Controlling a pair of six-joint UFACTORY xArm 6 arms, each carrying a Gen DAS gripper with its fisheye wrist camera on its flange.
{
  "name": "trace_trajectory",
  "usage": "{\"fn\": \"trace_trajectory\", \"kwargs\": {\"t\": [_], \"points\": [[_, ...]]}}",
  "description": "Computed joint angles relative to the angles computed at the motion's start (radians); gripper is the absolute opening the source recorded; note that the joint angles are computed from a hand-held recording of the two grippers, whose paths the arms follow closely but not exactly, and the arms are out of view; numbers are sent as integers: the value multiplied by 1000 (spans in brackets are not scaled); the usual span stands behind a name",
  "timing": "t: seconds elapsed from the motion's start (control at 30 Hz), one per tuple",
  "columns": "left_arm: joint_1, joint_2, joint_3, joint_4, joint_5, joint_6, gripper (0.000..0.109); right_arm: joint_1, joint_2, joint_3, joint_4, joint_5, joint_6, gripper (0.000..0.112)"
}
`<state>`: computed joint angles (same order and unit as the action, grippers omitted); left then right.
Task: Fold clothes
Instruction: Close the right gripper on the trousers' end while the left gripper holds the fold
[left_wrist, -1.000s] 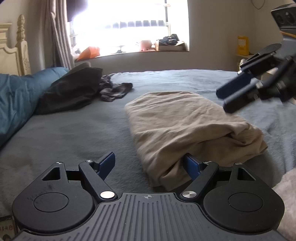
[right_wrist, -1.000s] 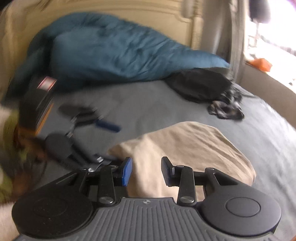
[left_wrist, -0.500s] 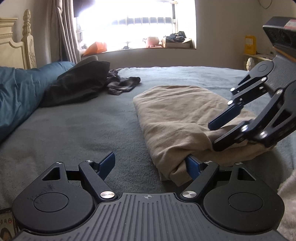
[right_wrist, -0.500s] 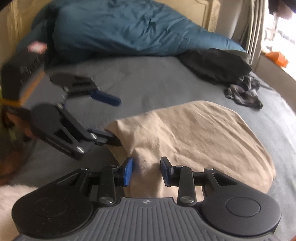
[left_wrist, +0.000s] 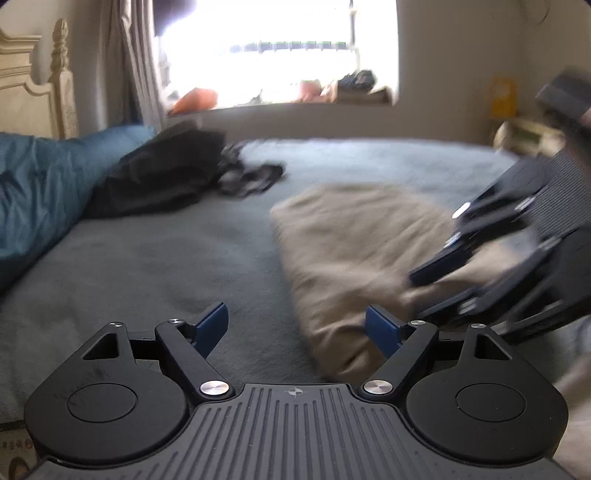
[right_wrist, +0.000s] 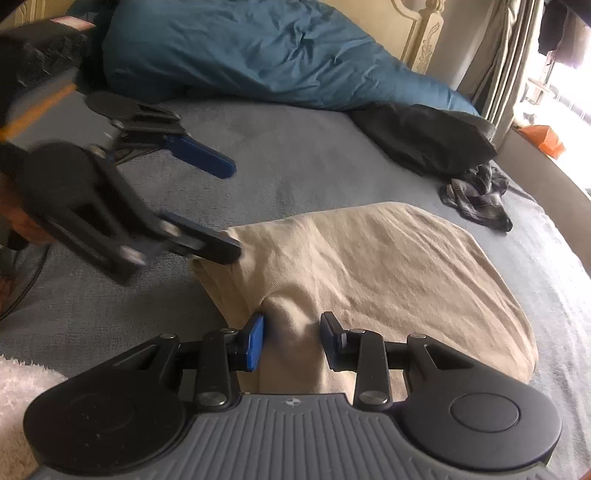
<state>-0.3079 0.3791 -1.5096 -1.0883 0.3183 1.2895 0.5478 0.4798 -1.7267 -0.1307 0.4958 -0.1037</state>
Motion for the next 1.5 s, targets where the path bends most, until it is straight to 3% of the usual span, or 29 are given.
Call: {"fn": "trace_trajectory", "kwargs": {"t": [0.1,0.3,0.57,0.77,0.93,1.03,1.17,1.37,1.5], "points": [[5,21,-7,43,0,-66,85,5,-22,39,-75,-15,41,36],[13,27,-11,18,12,-66,88,1,-113,163,-269,-21,201,36],[15,15,-2,-10,14,-45,87,-9,-165,238,-401,-33,386,36],[27,-37,32,-79,-7,13,85,-13,-170,252,-418,-52,422,36],[41,-40,-12,-153,70,23,85,-12,-169,252,-426,-56,439,36],[19,-6,-60,-105,109,8,85,-10,-174,252,-431,-50,456,36],[-37,39,-58,54,33,-44,84,2,-201,270,-462,-24,487,36],[-19,36,-38,31,46,-81,86,5,-322,374,-444,-8,542,36],[-10,29,-27,26,47,-83,86,-32,-366,413,-414,-109,668,36]]}}
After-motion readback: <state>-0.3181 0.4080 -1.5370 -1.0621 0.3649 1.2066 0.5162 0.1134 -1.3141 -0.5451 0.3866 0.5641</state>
